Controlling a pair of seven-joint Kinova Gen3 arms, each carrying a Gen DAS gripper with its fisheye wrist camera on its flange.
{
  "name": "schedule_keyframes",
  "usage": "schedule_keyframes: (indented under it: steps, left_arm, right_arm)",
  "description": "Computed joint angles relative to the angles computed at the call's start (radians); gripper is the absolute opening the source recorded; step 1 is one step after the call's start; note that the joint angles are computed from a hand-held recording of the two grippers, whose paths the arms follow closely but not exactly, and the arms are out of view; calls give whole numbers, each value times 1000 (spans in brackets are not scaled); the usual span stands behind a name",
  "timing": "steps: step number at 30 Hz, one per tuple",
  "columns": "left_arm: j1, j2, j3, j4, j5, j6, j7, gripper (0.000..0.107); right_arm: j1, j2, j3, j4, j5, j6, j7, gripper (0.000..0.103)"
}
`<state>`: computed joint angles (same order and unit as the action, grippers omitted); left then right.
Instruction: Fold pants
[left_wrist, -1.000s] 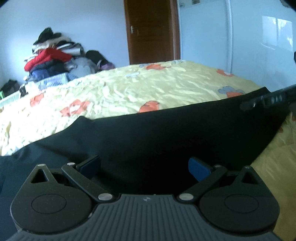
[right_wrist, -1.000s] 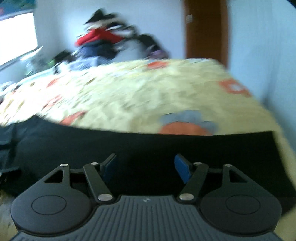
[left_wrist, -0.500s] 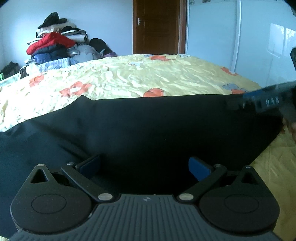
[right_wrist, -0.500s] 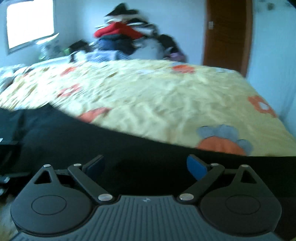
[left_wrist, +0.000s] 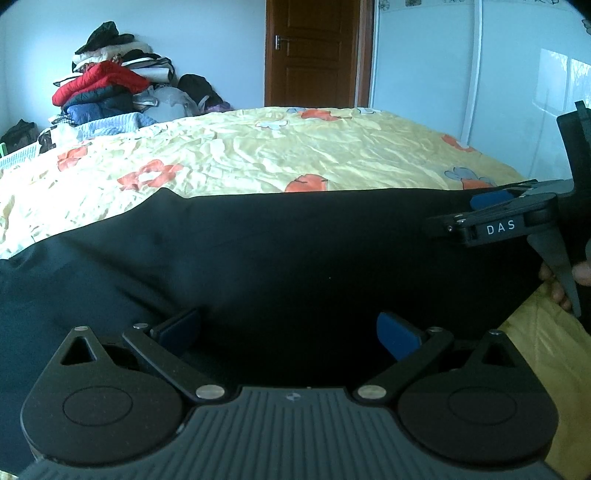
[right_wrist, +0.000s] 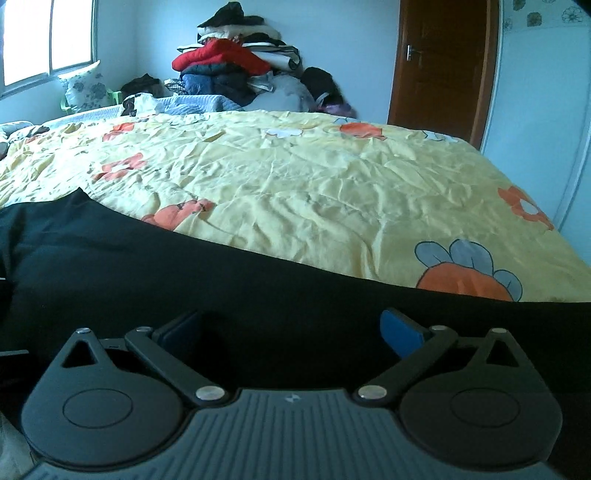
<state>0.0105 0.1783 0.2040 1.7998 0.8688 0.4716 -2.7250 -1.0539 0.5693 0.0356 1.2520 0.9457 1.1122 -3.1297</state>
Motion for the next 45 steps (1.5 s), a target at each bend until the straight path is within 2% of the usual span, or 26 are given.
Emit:
schedule_keyframes:
  steps: [2,5,8,11,13,14,16,17,19,21,24,26,28,30,34,35,37,39,42,45]
  left_arm:
    - [8,0,-8,-1,-3,-1,1,103]
    - [59,-1,-68,-2,19,9,-18,103]
    - [49,2,-63,-8,21,20,-17,103]
    - [-1,1,-4,-3,9,10,-8,103]
    - [-18,-8,17,13,34,-18,-18,102]
    - [-45,-15,50,29,66,-45,-39,102]
    - [-116,-20,120,36,105,-49,-39,102]
    - [-129,-13,128,24,104,-27,-15,102]
    - [-103,11,90,-12,82,16,66,102]
    - [-19,26,-3,-42,72,29,148,102]
    - [91,39,-100,-91,-11,29,270,102]
    - [184,48,-166,-104,-93,-9,317,102]
    - [248,46,-187,-77,-174,-90,318,103]
    - [240,35,-155,-60,-226,-122,336,103]
    - [103,37,-20,-51,-216,-117,325,103]
    - [99,38,-13,-53,-229,-118,336,103]
    - [126,34,-30,-51,-273,-128,372,103]
    - [117,31,-19,-45,-277,-133,373,103]
    - [115,28,-14,-41,-275,-133,375,103]
    - [105,27,-4,-41,-284,-134,383,103]
  right_arm:
    - [5,-2,-9,5,7,-1,-6,103]
    - [38,-5,-63,10,36,10,-25,103]
    - [33,-2,-64,2,37,25,-21,103]
    - [14,16,-63,-49,17,98,4,103]
    - [-6,33,-60,-90,1,159,17,103]
    - [-10,42,-64,-111,-13,184,35,103]
    - [-15,44,-64,-116,-20,195,33,103]
    - [-10,40,-62,-112,-29,184,30,103]
    - [15,17,-61,-75,-45,120,-2,103]
    - [31,20,-55,-71,-40,94,-4,103]
    - [41,39,-46,-83,-17,77,-4,103]
    - [38,50,-38,-97,-16,84,-2,103]
    - [27,49,-32,-92,-11,86,-14,103]
    - [20,36,-25,-78,-22,78,1,103]
    - [-67,-2,62,-35,-51,64,-64,103]
    - [-71,-10,59,-30,-56,58,-58,103]
    - [-31,7,-4,-66,-74,91,2,103]
    - [-19,33,-33,-96,-45,125,43,103]
    - [-21,30,-1,-68,-39,70,-5,103]
    - [-1,38,-39,-71,0,86,-26,103]
